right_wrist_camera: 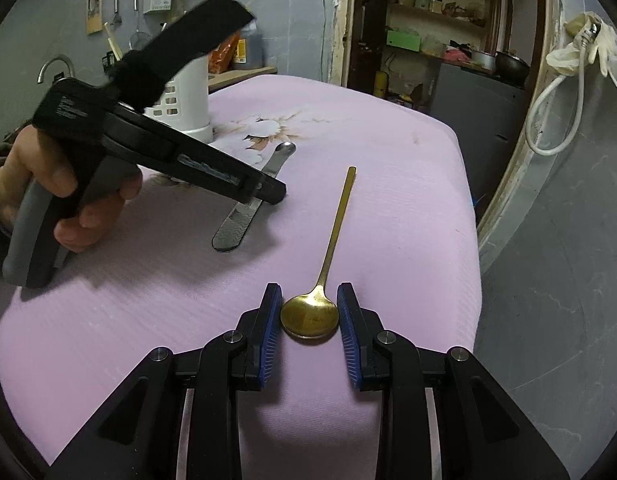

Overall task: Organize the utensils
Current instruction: 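Grasp the silver knife handle with the left gripper while the right gripper grasps the gold spoon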

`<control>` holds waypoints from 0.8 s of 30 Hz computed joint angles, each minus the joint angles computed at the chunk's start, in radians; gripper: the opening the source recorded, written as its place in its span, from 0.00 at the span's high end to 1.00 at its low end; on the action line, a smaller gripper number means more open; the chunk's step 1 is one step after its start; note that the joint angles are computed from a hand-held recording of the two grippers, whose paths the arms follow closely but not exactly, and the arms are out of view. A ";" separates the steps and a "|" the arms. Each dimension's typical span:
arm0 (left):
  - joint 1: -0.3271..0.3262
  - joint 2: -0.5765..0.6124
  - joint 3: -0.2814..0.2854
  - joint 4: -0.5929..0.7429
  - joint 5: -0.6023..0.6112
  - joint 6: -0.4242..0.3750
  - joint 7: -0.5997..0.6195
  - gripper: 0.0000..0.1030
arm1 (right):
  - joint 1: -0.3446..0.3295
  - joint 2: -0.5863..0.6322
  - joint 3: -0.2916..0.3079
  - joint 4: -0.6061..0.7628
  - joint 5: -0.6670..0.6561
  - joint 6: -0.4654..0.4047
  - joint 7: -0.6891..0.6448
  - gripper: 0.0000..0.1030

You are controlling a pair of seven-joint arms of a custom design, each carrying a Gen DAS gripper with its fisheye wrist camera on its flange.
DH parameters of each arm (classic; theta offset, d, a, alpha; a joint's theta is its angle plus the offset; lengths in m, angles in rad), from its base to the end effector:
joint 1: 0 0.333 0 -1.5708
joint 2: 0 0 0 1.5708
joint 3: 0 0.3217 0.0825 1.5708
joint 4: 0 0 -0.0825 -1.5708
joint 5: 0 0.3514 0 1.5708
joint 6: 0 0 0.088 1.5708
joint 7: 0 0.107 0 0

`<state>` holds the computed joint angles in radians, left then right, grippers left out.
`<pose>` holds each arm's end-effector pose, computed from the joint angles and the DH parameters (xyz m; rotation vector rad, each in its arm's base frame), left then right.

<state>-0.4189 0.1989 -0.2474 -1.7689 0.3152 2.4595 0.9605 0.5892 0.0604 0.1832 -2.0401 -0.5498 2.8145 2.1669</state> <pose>0.5005 -0.3784 0.5230 -1.7281 2.1879 -0.6576 0.3987 0.4211 0.5142 -2.1708 1.1039 -0.5259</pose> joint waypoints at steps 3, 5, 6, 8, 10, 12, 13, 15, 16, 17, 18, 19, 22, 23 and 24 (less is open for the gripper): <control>-0.010 0.009 0.001 0.017 0.015 -0.026 -0.013 0.76 | 0.001 -0.001 -0.002 -0.005 -0.009 0.008 0.017 0.75; -0.016 0.020 0.002 0.032 0.022 -0.045 -0.024 0.78 | 0.000 -0.003 0.000 -0.009 0.001 0.012 0.016 0.75; -0.017 0.023 0.002 0.037 0.019 -0.051 -0.026 0.79 | -0.001 -0.004 0.001 -0.011 0.010 0.015 0.011 0.75; -0.010 0.015 0.000 0.031 -0.002 -0.061 -0.014 0.82 | -0.006 -0.009 0.005 -0.020 0.058 0.026 -0.019 0.75; 0.007 -0.006 -0.005 0.006 -0.042 -0.057 0.012 0.84 | -0.010 -0.017 0.009 -0.032 0.103 0.036 -0.048 0.75; 0.017 -0.022 -0.008 -0.016 -0.067 -0.051 0.027 0.85 | -0.014 -0.022 0.012 -0.041 0.142 0.044 -0.077 0.75; 0.025 -0.049 -0.009 -0.051 -0.082 -0.041 0.038 0.85 | -0.014 -0.025 0.014 -0.046 0.153 0.047 -0.082 0.75; 0.038 -0.105 -0.012 -0.125 -0.107 -0.012 0.053 0.86 | -0.012 -0.029 0.018 -0.052 0.173 0.048 -0.097 0.75; 0.045 -0.135 -0.014 -0.165 -0.119 0.006 0.061 0.86 | -0.011 -0.032 0.020 -0.055 0.178 0.047 -0.102 0.75; 0.050 -0.161 -0.016 -0.197 -0.126 0.021 0.064 0.86 | -0.009 -0.034 0.023 -0.058 0.186 0.046 -0.108 0.75; 0.056 -0.198 -0.017 -0.243 -0.136 0.043 0.071 0.86 | -0.008 -0.037 0.026 -0.059 0.204 0.042 -0.123 0.75; 0.060 -0.221 -0.020 -0.271 -0.140 0.055 0.071 0.86 | -0.006 -0.037 0.030 -0.057 0.225 0.037 -0.139 0.75; 0.073 -0.312 -0.030 -0.370 -0.142 0.086 0.054 0.87 | 0.001 -0.038 0.040 -0.060 0.294 0.036 -0.186 0.75; 0.076 -0.348 -0.031 -0.409 -0.149 0.098 0.053 0.87 | 0.003 -0.038 0.044 -0.062 0.339 0.041 -0.220 0.75; 0.079 -0.385 -0.031 -0.448 -0.163 0.110 0.054 0.87 | 0.006 -0.035 0.052 -0.061 0.411 0.047 -0.276 0.75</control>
<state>-0.3402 -0.1860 -0.2784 -2.2170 0.1523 2.5694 1.0148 0.5952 0.0255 0.2349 -2.1015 -0.1390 2.8616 1.8913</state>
